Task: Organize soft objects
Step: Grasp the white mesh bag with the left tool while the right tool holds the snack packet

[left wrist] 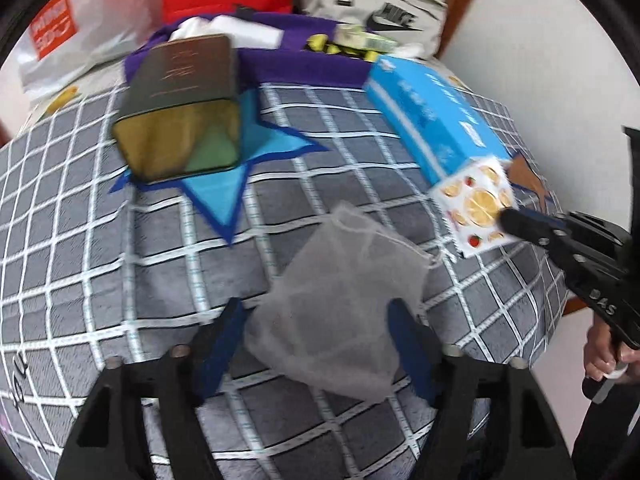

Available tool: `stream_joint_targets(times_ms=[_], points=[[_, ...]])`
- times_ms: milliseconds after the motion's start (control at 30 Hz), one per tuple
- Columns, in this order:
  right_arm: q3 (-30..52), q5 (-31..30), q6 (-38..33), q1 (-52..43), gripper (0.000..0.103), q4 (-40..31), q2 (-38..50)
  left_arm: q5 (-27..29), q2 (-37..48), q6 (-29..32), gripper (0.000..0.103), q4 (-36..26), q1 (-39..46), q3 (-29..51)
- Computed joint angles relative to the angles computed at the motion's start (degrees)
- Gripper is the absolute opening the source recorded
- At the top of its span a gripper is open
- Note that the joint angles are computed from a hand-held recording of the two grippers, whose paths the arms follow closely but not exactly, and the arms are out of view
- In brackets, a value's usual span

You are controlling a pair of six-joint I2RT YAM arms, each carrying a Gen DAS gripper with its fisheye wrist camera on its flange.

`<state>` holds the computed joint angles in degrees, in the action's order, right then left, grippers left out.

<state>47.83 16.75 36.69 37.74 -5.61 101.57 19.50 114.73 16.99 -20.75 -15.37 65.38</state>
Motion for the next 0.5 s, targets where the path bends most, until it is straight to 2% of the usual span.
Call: stream_joint_targets(times_ms=[167, 267, 500], points=[[-2.47, -1.03, 0.53, -0.72, 0.006, 4.23, 0.42, -2.32, 0.41, 0.16, 0.078, 1.9, -2.38, -0.93], [-1.96, -3.74, 0.08, -2.28, 0.007, 6.03, 1.6, -3.99, 0.39, 0.72, 0.08, 3.28, -3.47, -1.45], [0.7, -6.86, -1.44, -3.57, 0.007, 8.47, 6.16, -6.95, 0.64, 3.31, 0.091, 6.48, -5.55, -2.93]])
